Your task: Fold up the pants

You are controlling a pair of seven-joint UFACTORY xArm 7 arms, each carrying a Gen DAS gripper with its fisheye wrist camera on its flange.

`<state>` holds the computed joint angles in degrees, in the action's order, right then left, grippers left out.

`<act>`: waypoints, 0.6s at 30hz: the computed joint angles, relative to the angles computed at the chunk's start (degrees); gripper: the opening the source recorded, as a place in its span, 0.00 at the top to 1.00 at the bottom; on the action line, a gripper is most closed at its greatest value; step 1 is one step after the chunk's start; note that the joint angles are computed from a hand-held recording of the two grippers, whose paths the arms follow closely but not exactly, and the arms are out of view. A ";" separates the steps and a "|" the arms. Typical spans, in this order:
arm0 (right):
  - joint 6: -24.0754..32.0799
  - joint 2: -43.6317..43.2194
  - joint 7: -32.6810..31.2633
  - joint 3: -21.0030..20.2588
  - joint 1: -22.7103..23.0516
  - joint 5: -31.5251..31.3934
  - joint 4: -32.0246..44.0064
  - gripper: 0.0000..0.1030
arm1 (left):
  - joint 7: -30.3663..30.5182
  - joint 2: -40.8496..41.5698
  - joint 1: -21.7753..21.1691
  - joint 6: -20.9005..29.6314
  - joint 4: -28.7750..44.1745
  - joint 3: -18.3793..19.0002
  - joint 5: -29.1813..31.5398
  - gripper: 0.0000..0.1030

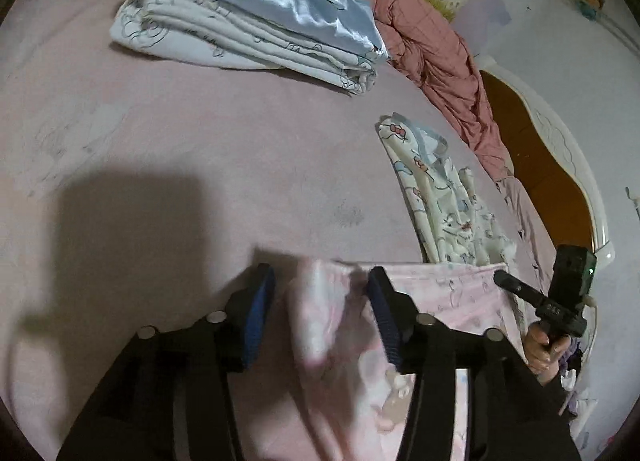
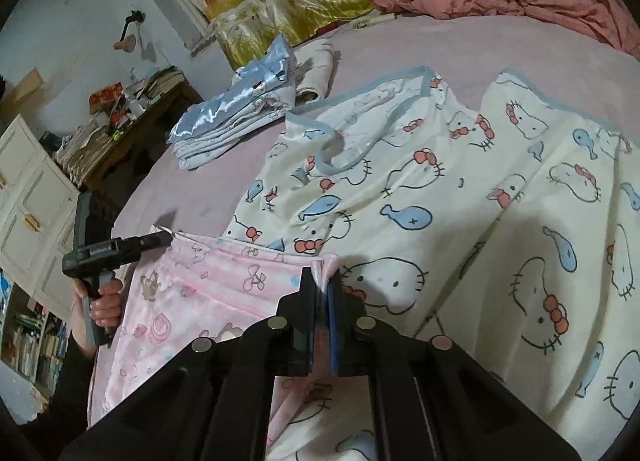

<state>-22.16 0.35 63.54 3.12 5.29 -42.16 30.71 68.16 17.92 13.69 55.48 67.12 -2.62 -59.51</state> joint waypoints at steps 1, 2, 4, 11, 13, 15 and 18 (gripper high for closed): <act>-0.16 0.18 -0.18 0.05 0.04 0.41 -0.04 0.95 | -0.70 0.62 -0.04 0.20 0.74 -0.06 -0.19 0.51; 0.02 0.19 -0.51 0.14 0.06 0.71 -0.06 0.95 | -1.56 1.39 0.12 0.99 1.73 -0.14 -0.33 0.57; 0.68 -0.16 -2.38 0.50 0.48 2.85 -0.39 0.95 | -2.83 3.52 0.62 3.70 4.27 0.01 0.47 0.94; -1.08 0.01 -1.83 0.07 0.37 2.00 -0.57 0.95 | 0.84 3.91 5.05 10.86 4.67 -1.40 -3.81 0.95; -2.06 -0.47 -3.89 0.25 0.58 4.12 -1.30 0.95 | 4.82 1.28 5.29 11.36 2.27 -0.99 -5.59 0.95; -3.82 -1.41 -4.96 0.06 0.84 5.11 -2.33 0.95 | 7.68 -1.27 4.72 11.55 0.02 -0.22 -6.74 0.95; -7.80 -3.81 -5.55 -0.63 1.61 5.00 -4.46 0.95 | 11.98 -5.04 4.70 15.33 -3.13 1.50 -8.01 0.95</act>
<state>-29.96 -3.46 58.00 2.49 6.90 -37.16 26.25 80.14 12.88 18.39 70.81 63.98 -1.12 -67.51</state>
